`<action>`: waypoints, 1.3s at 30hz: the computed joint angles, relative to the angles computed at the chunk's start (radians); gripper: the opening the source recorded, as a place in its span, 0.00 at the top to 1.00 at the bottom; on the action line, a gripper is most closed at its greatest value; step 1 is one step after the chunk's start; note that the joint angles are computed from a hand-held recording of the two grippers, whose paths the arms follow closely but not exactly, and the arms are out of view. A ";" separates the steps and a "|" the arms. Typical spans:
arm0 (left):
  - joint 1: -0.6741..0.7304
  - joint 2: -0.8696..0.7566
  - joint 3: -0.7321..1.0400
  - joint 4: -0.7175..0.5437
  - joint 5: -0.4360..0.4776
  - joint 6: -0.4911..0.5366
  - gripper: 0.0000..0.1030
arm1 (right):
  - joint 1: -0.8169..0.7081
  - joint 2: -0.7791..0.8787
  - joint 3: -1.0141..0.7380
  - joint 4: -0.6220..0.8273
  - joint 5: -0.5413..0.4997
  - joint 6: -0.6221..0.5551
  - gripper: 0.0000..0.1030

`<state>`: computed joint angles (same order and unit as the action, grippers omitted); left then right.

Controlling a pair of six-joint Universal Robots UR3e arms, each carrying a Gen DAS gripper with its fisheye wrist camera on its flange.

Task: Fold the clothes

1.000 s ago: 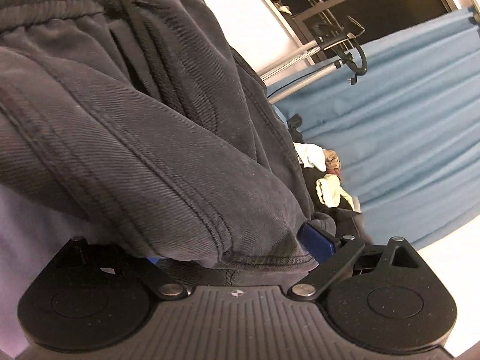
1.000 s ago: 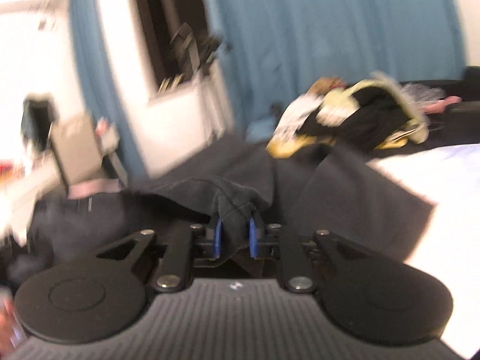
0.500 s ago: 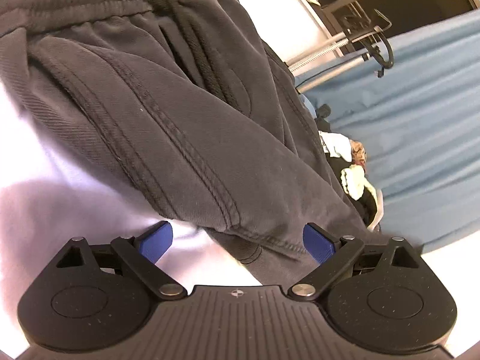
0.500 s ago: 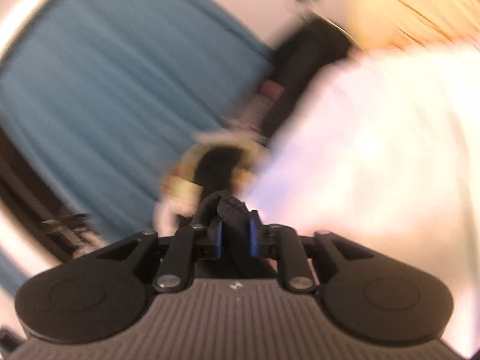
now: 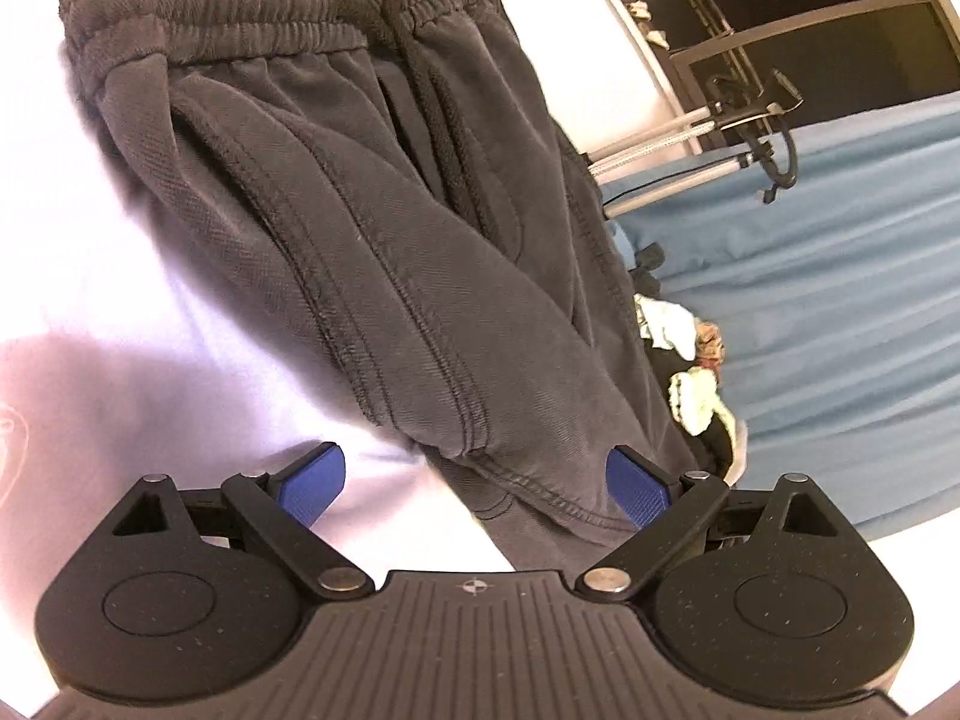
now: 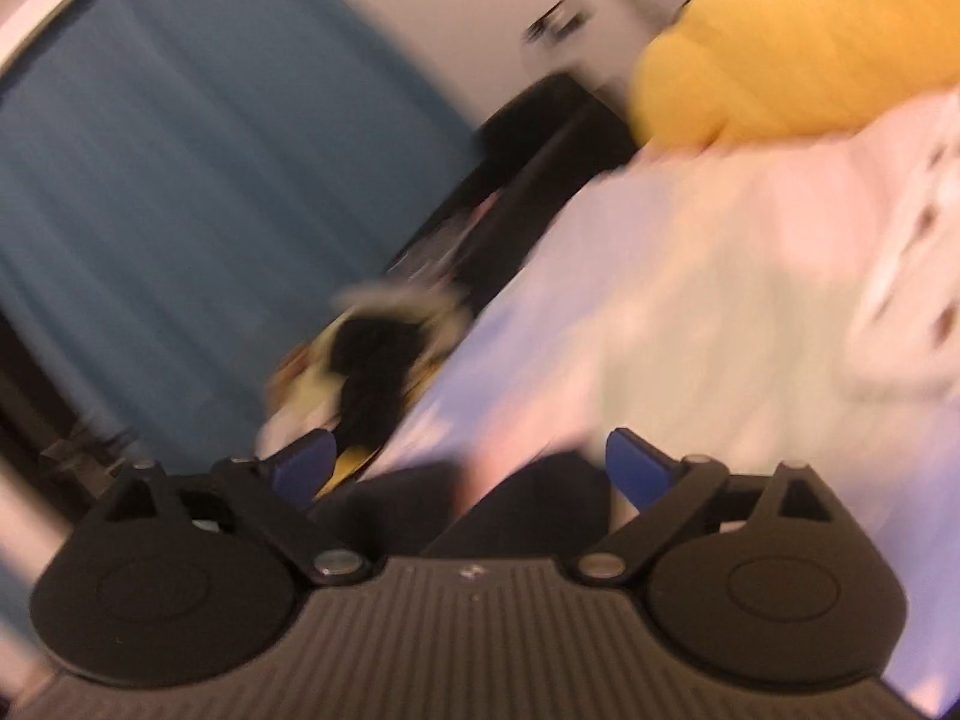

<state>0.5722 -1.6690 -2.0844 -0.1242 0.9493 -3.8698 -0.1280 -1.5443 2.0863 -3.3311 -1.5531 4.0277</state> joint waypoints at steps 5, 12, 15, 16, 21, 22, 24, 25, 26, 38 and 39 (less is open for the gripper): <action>0.003 0.013 0.000 -0.039 -0.007 0.023 0.08 | -0.048 0.025 0.149 -0.059 0.456 0.204 0.06; 0.014 0.018 -0.012 -0.042 -0.019 0.012 0.08 | 0.037 0.168 -0.033 0.183 0.307 0.152 0.19; 0.032 0.032 -0.034 -0.036 -0.025 -0.006 0.08 | 0.040 0.200 -0.029 0.127 0.248 0.167 0.67; 0.039 0.036 -0.043 -0.031 -0.028 -0.015 0.08 | 0.034 0.194 -0.018 0.111 0.236 0.167 0.90; 0.066 0.066 -0.065 -0.026 -0.012 -0.033 0.08 | -0.034 0.092 0.106 -0.147 0.224 0.212 0.94; 0.073 0.074 -0.068 -0.028 -0.012 -0.032 0.08 | -0.051 0.050 0.138 -0.186 0.206 0.208 0.94; 0.091 0.092 -0.081 -0.025 -0.012 -0.038 0.08 | -0.099 -0.040 0.209 -0.245 0.166 0.209 0.95; 0.103 0.101 -0.092 -0.017 -0.013 -0.049 0.08 | -0.125 -0.081 0.244 -0.261 0.139 0.226 0.95; 0.116 0.110 -0.102 -0.013 -0.013 -0.060 0.08 | -0.157 -0.118 0.279 -0.257 0.128 0.243 0.94; 0.080 0.037 0.008 -0.056 0.194 -0.085 0.64 | -0.305 -0.164 0.438 -0.111 0.168 0.349 0.94; 0.075 0.032 0.028 -0.069 0.200 -0.069 0.75 | -0.284 -0.147 0.405 -0.093 0.144 0.326 0.94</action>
<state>0.6476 -1.6365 -2.0562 -0.1933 1.1496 -3.9388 -0.4120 -1.6911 2.4915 -3.4239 -1.4089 4.3542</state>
